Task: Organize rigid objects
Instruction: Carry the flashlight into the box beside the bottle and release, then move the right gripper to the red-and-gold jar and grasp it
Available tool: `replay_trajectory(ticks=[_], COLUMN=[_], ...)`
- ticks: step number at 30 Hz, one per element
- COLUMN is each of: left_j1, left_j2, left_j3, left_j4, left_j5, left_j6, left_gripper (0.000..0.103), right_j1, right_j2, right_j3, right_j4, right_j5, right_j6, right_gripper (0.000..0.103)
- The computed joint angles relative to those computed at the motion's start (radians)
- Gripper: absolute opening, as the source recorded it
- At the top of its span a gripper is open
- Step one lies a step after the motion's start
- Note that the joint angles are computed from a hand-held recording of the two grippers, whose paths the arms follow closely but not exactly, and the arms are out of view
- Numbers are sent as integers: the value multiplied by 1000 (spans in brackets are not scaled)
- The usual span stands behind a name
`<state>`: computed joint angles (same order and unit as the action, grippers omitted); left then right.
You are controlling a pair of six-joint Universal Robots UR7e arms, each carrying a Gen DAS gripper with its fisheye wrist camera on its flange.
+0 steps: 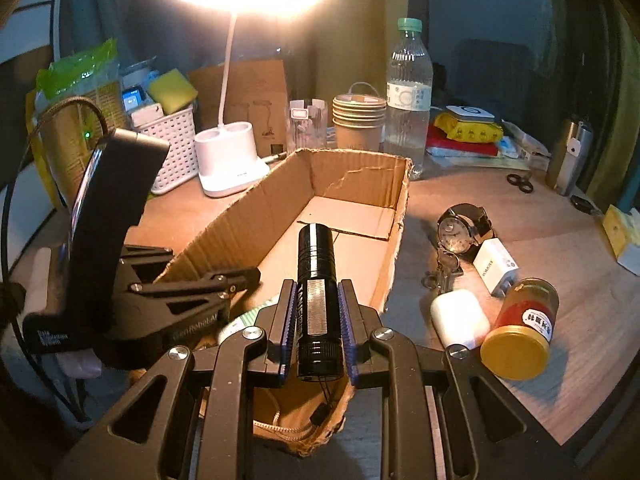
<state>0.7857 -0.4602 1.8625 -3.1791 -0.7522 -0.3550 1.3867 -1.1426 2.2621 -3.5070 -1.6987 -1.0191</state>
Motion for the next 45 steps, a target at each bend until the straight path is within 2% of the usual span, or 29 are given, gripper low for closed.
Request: replay_trajectory(ticks=[7,16,21,31,45], left_j1=[0,-2,-2,-2,-2], left_j2=[0,-4,-2,-4,-2], left_j3=[0,0,0,1,0], left_j4=[0,9,8,8,7], left_j5=[-2,-1,-1,-1,-1], left_j6=[0,-8,-8,-8,-8], left_gripper=[13,13,13,13,13], right_j1=[12,9,7,-6,-48], right_j2=[-16,-45,-63,-115,-123], right_j3=[10,17,22,30,7], right_j4=[15,26,25,-11,-73], right_j5=[-27,-3,11,44,58], right_j6=[-7,9,6,25,86], right_gripper=[22,23,31,31,31])
